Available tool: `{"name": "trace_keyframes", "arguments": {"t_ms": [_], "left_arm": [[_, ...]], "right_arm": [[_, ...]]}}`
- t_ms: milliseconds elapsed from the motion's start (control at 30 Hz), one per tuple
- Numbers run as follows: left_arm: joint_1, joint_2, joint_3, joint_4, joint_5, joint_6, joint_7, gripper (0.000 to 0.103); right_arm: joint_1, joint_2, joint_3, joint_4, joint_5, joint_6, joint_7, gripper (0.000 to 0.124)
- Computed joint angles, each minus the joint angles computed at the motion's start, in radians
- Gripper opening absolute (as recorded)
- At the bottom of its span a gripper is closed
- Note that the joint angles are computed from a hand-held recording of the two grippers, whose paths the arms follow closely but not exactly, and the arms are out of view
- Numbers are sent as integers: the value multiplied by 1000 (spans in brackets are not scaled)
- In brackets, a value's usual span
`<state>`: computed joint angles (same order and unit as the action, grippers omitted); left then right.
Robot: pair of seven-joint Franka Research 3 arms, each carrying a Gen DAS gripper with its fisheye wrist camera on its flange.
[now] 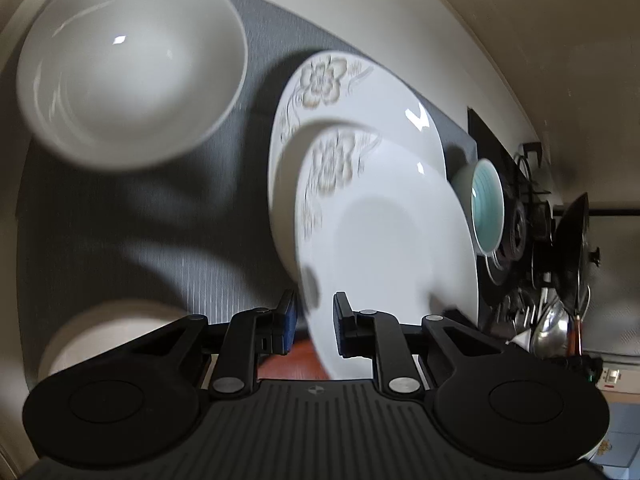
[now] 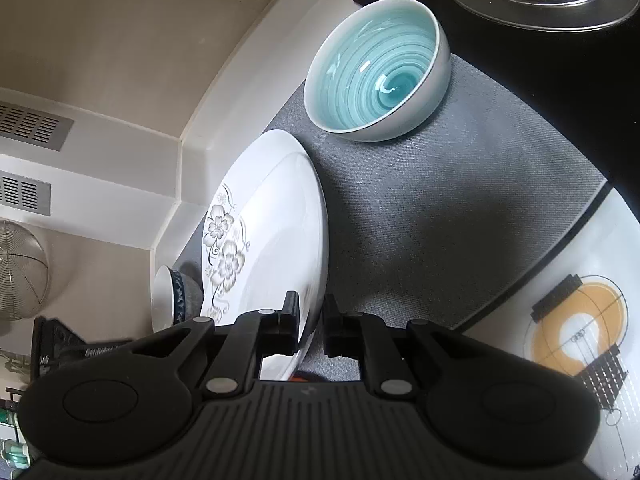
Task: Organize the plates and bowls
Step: 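Lower the plate onto the other flower plate and open the right gripper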
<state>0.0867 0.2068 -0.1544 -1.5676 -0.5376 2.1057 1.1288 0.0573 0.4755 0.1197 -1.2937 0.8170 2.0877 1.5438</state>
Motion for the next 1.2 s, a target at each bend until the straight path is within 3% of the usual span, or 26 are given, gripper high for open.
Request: {"name": "trace_keyframes", "arguments": {"t_ms": [267,433,833,933,1200], "left_arm": [[-37,-31,1,-55,48,70,-64,16],[-26,-41,2,-81,-2,91,-72,14],[-31,-37,3,-70,22,89,-91,14],[-30,-34,3,-69,19,92,-91,14],[-30,28,4,13,95,46,-160,14]], "right_arm": [[22,40,-3,63,-63,-17,15,12],[29,51,-3,87,-94,-27,51,14],[12,-27,-10,2,-73,-5,2,14],[24,-37,-13,-19,-80,33,-36,11],[77,21,-30,50,-190,62,55,9]]}}
